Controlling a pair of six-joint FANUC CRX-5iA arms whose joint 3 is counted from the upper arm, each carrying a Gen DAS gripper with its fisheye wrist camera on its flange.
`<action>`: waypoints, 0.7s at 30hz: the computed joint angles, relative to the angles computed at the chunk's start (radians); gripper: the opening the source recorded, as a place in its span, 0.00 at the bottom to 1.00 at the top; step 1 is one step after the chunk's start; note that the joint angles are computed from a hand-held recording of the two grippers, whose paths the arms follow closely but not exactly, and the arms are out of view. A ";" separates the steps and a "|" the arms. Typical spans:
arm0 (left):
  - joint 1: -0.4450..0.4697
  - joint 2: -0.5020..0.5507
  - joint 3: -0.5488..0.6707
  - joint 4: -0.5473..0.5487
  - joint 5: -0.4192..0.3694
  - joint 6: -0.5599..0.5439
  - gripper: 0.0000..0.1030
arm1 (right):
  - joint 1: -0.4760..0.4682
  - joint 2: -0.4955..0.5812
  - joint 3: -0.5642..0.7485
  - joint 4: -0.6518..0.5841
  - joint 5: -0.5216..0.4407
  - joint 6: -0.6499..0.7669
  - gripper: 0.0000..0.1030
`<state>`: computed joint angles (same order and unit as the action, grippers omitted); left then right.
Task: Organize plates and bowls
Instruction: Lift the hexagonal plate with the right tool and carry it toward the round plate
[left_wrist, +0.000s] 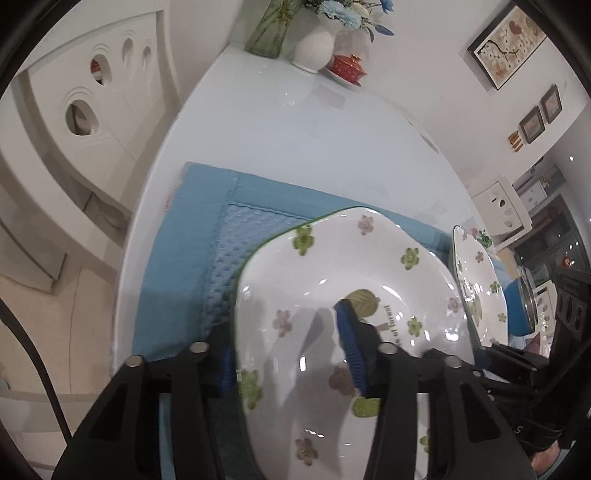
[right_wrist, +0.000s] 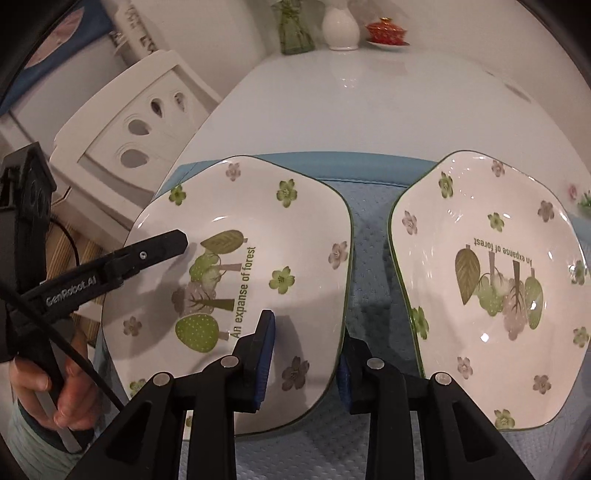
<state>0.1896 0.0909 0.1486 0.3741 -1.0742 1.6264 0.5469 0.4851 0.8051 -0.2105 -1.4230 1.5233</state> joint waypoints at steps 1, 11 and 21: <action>-0.001 -0.006 -0.001 -0.010 -0.004 -0.007 0.36 | 0.001 -0.009 -0.012 0.002 0.005 0.017 0.28; 0.043 -0.107 -0.127 0.053 -0.008 -0.019 0.36 | 0.013 -0.074 -0.084 -0.063 -0.060 0.109 0.28; -0.025 -0.085 -0.027 -0.131 -0.062 0.071 0.37 | 0.010 -0.023 -0.019 -0.069 -0.080 0.123 0.33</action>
